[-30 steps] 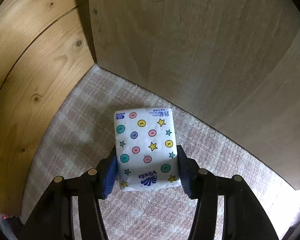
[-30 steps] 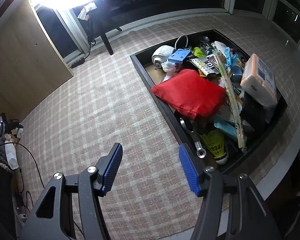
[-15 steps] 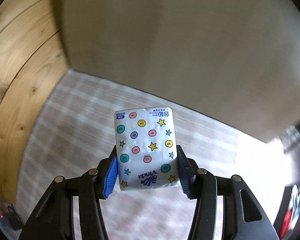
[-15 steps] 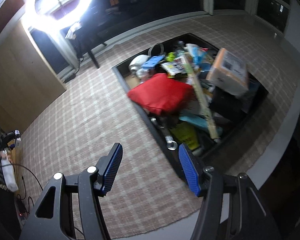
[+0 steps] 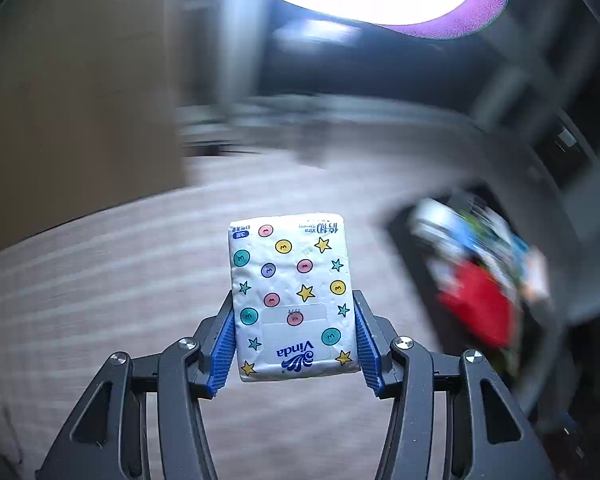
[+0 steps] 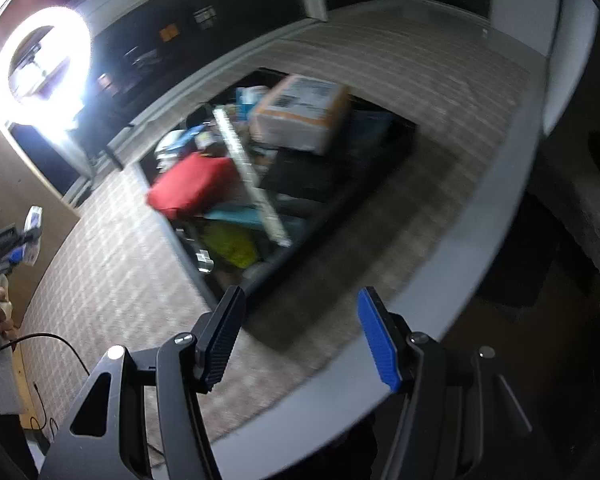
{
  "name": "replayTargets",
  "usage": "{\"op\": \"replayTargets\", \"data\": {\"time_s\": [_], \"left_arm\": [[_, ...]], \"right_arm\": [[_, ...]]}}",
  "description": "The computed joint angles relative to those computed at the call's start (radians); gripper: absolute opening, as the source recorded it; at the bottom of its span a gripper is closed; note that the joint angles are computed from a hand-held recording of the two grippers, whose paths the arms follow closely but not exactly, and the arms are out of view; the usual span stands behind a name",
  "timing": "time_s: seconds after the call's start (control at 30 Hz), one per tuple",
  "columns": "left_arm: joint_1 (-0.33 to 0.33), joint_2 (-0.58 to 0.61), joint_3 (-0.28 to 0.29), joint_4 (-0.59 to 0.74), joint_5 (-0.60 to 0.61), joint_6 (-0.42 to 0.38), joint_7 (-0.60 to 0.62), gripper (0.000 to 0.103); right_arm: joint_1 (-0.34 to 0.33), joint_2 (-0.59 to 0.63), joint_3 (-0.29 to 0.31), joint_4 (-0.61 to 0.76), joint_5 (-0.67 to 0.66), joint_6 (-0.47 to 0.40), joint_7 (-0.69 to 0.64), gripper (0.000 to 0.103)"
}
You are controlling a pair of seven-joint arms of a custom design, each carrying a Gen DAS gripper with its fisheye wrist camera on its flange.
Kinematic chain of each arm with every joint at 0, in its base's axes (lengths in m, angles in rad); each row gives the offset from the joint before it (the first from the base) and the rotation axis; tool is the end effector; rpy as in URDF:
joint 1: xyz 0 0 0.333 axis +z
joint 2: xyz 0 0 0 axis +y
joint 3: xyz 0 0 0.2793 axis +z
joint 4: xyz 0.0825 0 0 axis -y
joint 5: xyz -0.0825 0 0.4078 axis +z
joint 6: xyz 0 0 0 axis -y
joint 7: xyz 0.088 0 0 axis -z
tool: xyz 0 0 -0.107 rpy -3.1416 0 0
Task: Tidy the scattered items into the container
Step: 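Carry the tissue pack to the black box and open the left tool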
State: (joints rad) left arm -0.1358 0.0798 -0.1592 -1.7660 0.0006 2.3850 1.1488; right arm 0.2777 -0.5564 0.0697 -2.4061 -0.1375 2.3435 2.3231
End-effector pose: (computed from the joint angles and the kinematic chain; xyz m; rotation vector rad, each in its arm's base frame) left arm 0.6224 -0.1862 0.5275 -2.1352 1.8729 -0.7228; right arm 0.4379 0.1588 0.5279 -1.5520 2.1831 -0.3679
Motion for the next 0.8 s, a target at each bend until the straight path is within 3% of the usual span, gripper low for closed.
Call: {"op": "replayTargets", "data": {"time_s": [0.13,0.27,0.43,0.67,0.73,0.8], "left_arm": [[-0.088,0.164,-0.06,0.206,-0.004,-0.053,0.06,0.05],[-0.166,0.256,-0.07,0.343,0.003,-0.112,0.088,0.05],[-0.245,0.351,-0.058,0.482,0.04,-0.17,0.079,0.05],[-0.328,0.479,-0.038,0.673,0.097,-0.235,0.091,0.052],[-0.347,0.51,-0.021,0.729,0.114,-0.276,0.071,0.074],[-0.346,0.501,-0.011,0.719,0.114,-0.273,0.039,0.076]], "right_arm": [[-0.03,-0.117,-0.022,-0.096,-0.002,-0.024,0.014,0.058],[-0.065,-0.214,-0.038,-0.164,-0.015,-0.057,0.018,0.058],[-0.109,-0.321,-0.06,-0.238,-0.023,-0.093,0.023,0.058],[-0.141,-0.372,-0.081,-0.276,-0.019,-0.105,0.001,0.058],[-0.143,-0.371,-0.083,-0.276,-0.017,-0.103,-0.008,0.058],[-0.144,-0.374,-0.08,-0.275,-0.015,-0.101,-0.014,0.058]]}}
